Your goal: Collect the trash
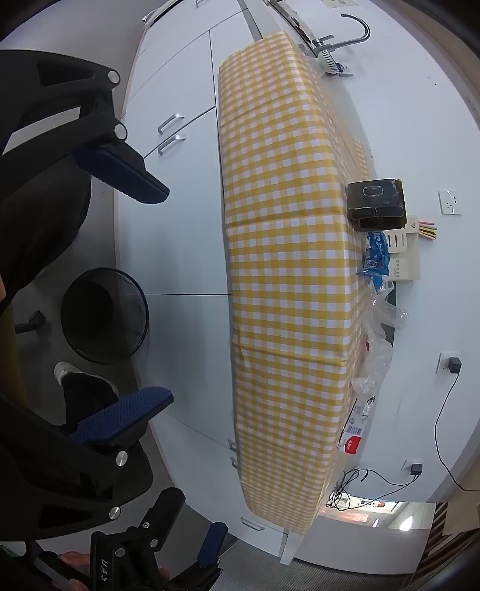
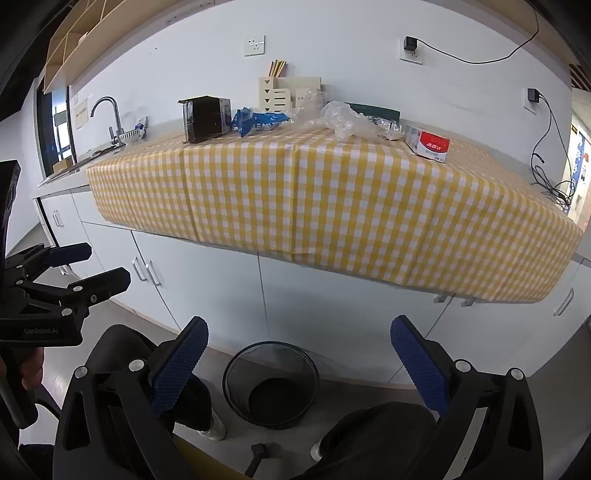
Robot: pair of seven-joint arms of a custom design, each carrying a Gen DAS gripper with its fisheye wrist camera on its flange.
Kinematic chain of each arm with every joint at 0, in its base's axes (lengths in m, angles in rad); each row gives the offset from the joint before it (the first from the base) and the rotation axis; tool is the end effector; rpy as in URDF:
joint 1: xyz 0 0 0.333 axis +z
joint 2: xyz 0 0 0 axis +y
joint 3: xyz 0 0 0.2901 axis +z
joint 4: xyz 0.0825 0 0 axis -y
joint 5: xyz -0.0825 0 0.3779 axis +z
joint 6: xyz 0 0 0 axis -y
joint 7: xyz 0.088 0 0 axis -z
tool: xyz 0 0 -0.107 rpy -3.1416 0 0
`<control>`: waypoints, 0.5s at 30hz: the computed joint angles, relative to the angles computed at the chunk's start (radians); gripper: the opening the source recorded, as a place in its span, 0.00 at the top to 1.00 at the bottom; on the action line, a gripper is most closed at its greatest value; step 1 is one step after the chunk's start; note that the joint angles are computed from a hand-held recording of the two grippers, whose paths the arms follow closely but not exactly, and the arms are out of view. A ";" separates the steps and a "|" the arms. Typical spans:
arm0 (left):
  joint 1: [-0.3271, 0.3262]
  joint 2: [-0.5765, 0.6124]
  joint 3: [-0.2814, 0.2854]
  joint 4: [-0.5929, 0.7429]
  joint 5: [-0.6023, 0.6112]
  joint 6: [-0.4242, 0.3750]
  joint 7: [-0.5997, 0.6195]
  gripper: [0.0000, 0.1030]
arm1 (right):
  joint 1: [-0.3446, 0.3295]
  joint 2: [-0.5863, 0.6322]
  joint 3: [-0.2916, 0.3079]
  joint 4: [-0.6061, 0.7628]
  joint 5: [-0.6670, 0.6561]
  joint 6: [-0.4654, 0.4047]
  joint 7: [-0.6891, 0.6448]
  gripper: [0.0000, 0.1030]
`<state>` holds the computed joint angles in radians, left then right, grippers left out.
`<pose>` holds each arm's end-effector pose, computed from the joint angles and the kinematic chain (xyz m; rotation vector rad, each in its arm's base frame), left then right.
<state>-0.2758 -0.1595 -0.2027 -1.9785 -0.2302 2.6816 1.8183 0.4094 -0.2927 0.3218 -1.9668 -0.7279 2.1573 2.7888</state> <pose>0.4980 -0.2588 0.6144 -1.2070 2.2297 -1.0386 0.3859 0.3374 0.6279 -1.5303 1.8809 -0.8883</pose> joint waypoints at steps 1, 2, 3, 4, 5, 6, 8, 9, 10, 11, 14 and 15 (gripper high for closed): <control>-0.001 0.000 0.001 -0.001 -0.006 0.002 0.003 0.04 | 0.000 0.000 0.000 -0.001 -0.001 0.002 0.000 0.03; -0.002 -0.001 0.002 -0.001 -0.008 0.002 0.007 0.04 | 0.000 -0.001 -0.001 -0.001 0.000 0.003 -0.001 0.03; -0.002 -0.001 0.001 -0.002 -0.006 0.003 0.007 0.04 | 0.000 -0.001 -0.001 -0.001 0.000 0.003 -0.001 0.03; -0.001 -0.002 0.000 -0.003 -0.002 0.003 0.005 0.04 | 0.001 -0.001 -0.001 -0.001 0.001 0.002 -0.002 0.03; -0.001 -0.003 0.000 -0.002 -0.001 0.002 0.005 0.04 | 0.001 0.000 -0.001 0.000 0.003 0.001 -0.002 0.03; -0.002 -0.004 0.001 -0.003 -0.004 0.001 0.007 0.04 | 0.001 0.000 -0.002 0.000 0.004 0.001 -0.003 0.03; -0.003 -0.007 0.003 -0.005 -0.009 0.002 0.013 0.04 | 0.001 0.002 -0.002 0.004 0.006 -0.002 -0.005 0.03; -0.004 -0.009 0.003 -0.006 -0.010 0.003 0.016 0.04 | 0.001 0.004 -0.002 0.006 0.006 -0.004 -0.005 0.03; -0.006 -0.012 0.005 -0.021 -0.019 0.015 0.020 0.04 | 0.001 0.004 -0.002 0.007 0.006 -0.004 -0.005 0.03; -0.007 -0.014 0.006 -0.022 -0.022 0.016 0.023 0.04 | 0.001 0.005 -0.001 0.008 0.006 -0.006 -0.005 0.03; -0.004 -0.010 0.004 -0.016 -0.015 0.011 0.019 0.04 | 0.004 0.007 0.002 0.003 -0.001 -0.004 0.003 0.03; -0.004 -0.010 0.005 -0.017 -0.015 0.011 0.020 0.04 | 0.005 0.005 0.001 0.002 0.000 -0.004 0.002 0.03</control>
<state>-0.2801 -0.1699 -0.1981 -1.9951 -0.2451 2.6921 1.8384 0.4141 -0.2881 0.3231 -1.9649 -0.7280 2.1530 2.7909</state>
